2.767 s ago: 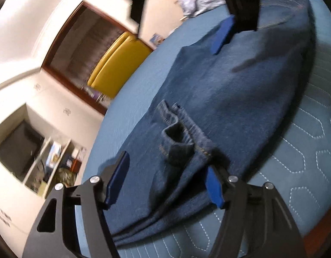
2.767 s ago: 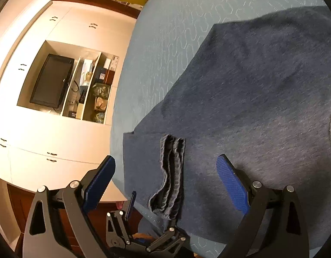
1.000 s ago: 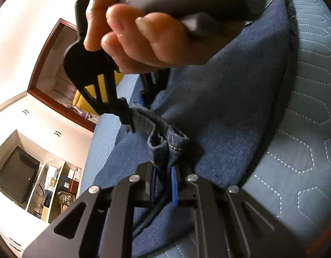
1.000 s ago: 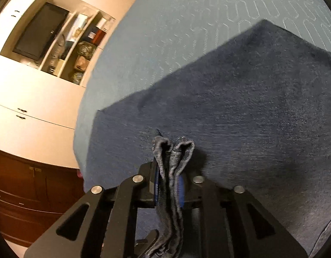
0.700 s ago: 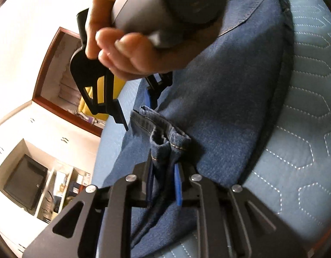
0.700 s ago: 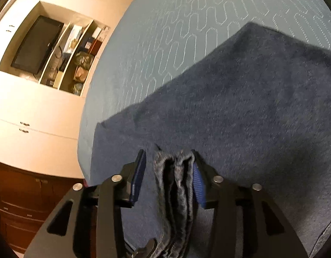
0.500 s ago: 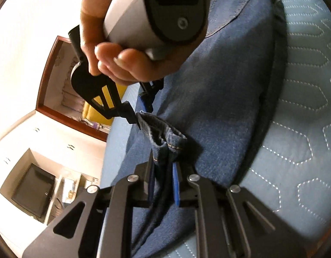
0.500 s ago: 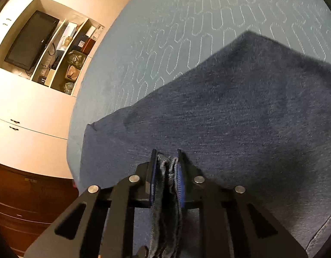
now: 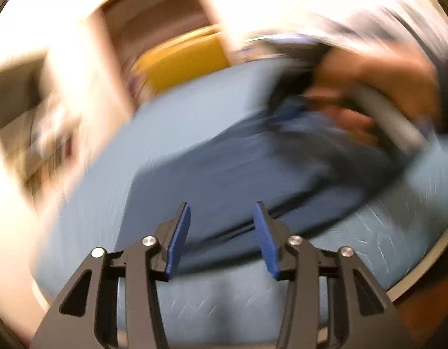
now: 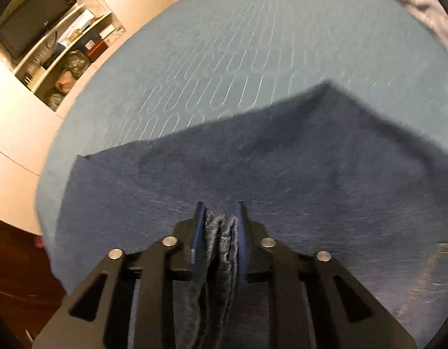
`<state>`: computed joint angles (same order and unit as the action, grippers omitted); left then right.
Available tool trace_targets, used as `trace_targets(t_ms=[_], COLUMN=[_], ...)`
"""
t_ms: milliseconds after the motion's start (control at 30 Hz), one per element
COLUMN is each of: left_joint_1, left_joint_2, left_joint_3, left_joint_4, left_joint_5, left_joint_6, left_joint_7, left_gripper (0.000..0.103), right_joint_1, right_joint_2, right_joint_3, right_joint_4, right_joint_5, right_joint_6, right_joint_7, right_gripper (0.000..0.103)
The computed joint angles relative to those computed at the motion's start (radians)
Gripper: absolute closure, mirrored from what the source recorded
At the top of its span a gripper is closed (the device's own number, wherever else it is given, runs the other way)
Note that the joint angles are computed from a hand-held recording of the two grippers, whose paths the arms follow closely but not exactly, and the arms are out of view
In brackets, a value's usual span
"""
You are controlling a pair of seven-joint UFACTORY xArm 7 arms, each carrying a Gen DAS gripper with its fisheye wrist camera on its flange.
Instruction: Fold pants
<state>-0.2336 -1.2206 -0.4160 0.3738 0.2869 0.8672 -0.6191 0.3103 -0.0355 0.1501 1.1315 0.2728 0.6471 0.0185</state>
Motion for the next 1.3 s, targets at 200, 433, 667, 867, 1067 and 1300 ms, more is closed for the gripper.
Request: trace_targets(t_ms=[200,433,667,867,1067,1300], left_joint_1=[0.154,0.147,0.246,0.284,0.276,0.339], left_joint_2=[-0.370,-0.263,-0.238,-0.182,0.093,0.154], left_joint_3=[0.414,0.510,0.531,0.532,0.414,0.338], left_joint_4=[-0.140,-0.154,-0.191,-0.107,-0.029,0.037], left_joint_5=[-0.092,-0.145,-0.098,-0.227,-0.275,-0.232], left_joint_6=[0.149,0.016,0.063,-0.010,-0.048,0.035], left_joint_7=[0.016,0.220,0.465,0.477,0.469,0.312], left_gripper=[0.082,0.085,0.083,0.081,0.046,0.029], right_joint_1=[0.038,0.046,0.034,0.031,0.043,0.050], right_joint_2=[-0.247,-0.243,-0.210,-0.216,-0.238,-0.247], right_joint_3=[0.064,0.134,0.103,0.122,0.118,0.086], right_joint_4=[-0.188,-0.282,-0.313,-0.324,-0.350,-0.363], right_joint_5=[-0.232,-0.386,-0.437,-0.503,-0.500,-0.440], right_joint_6=[-0.163,-0.137,-0.100,-0.109,-0.122,-0.139], right_joint_7=[0.126,0.304,0.358,0.435,0.455,0.425], right_gripper=[0.052,0.053,0.033,0.033,0.028,0.016])
